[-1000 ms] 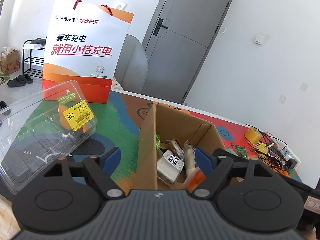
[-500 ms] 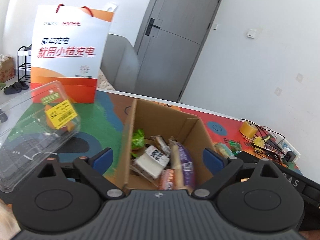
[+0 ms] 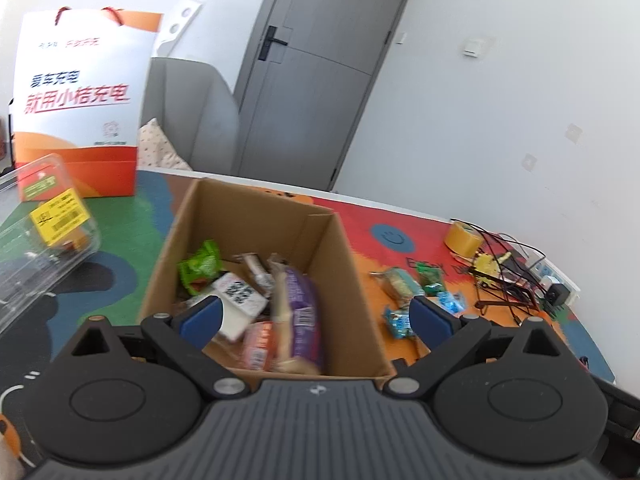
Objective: Organize snacks
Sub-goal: 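Move both grippers back to the remaining snacks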
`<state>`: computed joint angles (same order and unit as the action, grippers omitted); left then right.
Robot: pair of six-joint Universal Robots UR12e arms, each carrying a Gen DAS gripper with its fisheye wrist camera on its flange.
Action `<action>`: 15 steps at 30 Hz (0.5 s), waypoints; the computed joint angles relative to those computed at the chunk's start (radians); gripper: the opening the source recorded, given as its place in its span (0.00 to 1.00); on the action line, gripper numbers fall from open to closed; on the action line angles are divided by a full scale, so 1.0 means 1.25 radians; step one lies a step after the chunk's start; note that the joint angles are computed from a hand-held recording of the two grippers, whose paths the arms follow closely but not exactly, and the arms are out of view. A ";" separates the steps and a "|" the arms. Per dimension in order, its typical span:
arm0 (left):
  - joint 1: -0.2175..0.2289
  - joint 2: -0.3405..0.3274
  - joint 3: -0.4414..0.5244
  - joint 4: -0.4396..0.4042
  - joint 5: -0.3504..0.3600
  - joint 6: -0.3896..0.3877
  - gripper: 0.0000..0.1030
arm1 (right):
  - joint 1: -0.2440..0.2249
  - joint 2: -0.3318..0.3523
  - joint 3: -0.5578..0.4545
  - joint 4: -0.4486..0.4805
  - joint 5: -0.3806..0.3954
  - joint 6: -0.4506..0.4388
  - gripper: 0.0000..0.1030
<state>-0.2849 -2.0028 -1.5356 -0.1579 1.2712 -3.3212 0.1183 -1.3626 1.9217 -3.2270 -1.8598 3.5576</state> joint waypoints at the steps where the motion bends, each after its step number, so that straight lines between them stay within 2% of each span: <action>1: -0.003 -0.001 0.002 0.000 -0.002 0.004 0.96 | -0.003 -0.003 0.005 -0.003 -0.005 0.007 1.00; 7: -0.022 -0.009 0.013 -0.001 0.000 0.017 0.96 | -0.022 -0.024 0.040 -0.027 -0.030 0.028 1.00; 15: -0.045 -0.024 0.034 -0.011 0.000 0.043 0.96 | -0.046 -0.038 0.069 -0.049 -0.027 0.041 1.00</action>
